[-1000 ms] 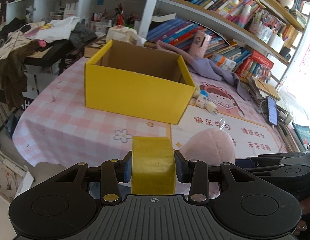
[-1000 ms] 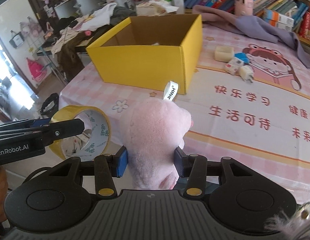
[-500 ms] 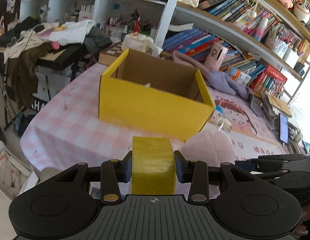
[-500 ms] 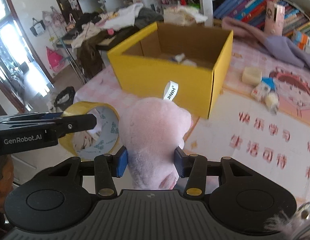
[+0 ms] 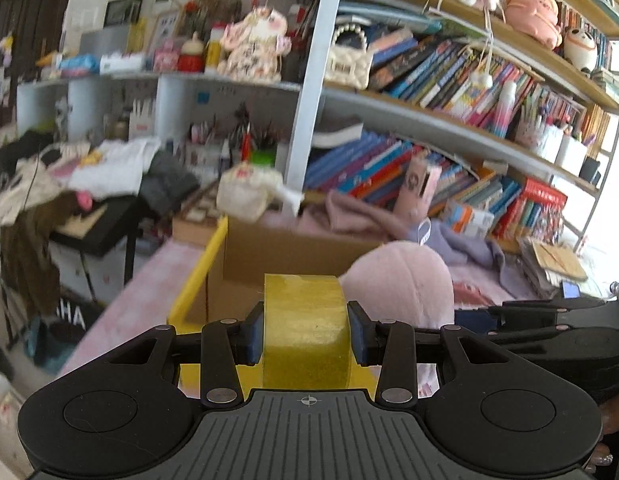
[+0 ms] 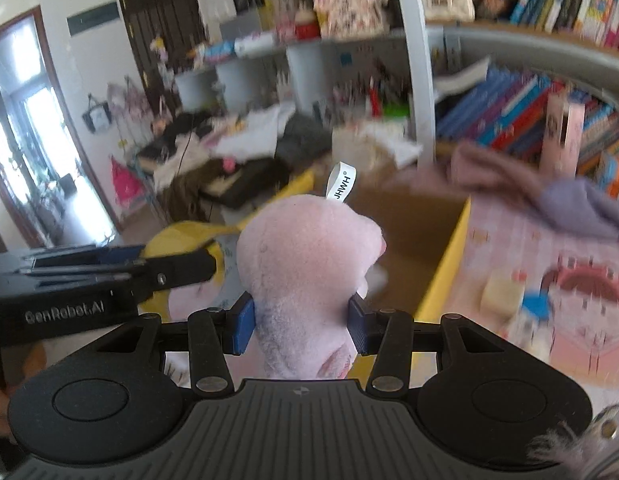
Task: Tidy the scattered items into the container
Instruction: 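Carry the tape roll and pink pig toward the yellow box with both tools, then lower both held items into the yellow box and open both tools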
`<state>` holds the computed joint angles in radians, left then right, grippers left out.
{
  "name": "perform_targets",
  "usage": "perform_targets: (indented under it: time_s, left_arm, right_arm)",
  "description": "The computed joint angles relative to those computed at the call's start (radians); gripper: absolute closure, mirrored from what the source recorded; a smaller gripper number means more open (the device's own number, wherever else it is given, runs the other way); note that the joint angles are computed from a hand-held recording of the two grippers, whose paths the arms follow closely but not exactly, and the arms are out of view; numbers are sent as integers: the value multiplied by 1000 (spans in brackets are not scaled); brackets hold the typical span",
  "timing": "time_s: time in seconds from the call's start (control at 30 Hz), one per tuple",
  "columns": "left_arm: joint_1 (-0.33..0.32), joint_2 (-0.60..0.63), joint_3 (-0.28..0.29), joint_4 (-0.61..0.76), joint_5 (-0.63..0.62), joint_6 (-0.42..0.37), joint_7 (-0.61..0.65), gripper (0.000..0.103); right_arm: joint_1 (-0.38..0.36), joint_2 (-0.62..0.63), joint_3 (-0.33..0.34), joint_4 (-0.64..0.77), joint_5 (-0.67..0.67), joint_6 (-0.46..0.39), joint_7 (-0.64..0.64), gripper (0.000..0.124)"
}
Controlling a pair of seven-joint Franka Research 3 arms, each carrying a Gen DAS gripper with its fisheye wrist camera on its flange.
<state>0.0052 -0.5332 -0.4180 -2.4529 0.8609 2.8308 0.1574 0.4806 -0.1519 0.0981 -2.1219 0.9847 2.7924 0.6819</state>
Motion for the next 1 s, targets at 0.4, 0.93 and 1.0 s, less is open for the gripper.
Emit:
perform_targets:
  time_s: [0.4, 0.93, 1.0]
  left_arm:
    - [-29, 350, 133, 224, 24, -18, 210, 64]
    - [-107, 540, 249, 374, -144, -97, 445, 64]
    - [-110, 552, 254, 387, -149, -98, 447, 64]
  right_arm:
    - [-36, 369, 18, 328, -547, -29, 364, 79]
    - [19, 579, -37, 572, -961, -173, 613, 76]
    - [16, 597, -35, 600, -963, -184, 622, 75]
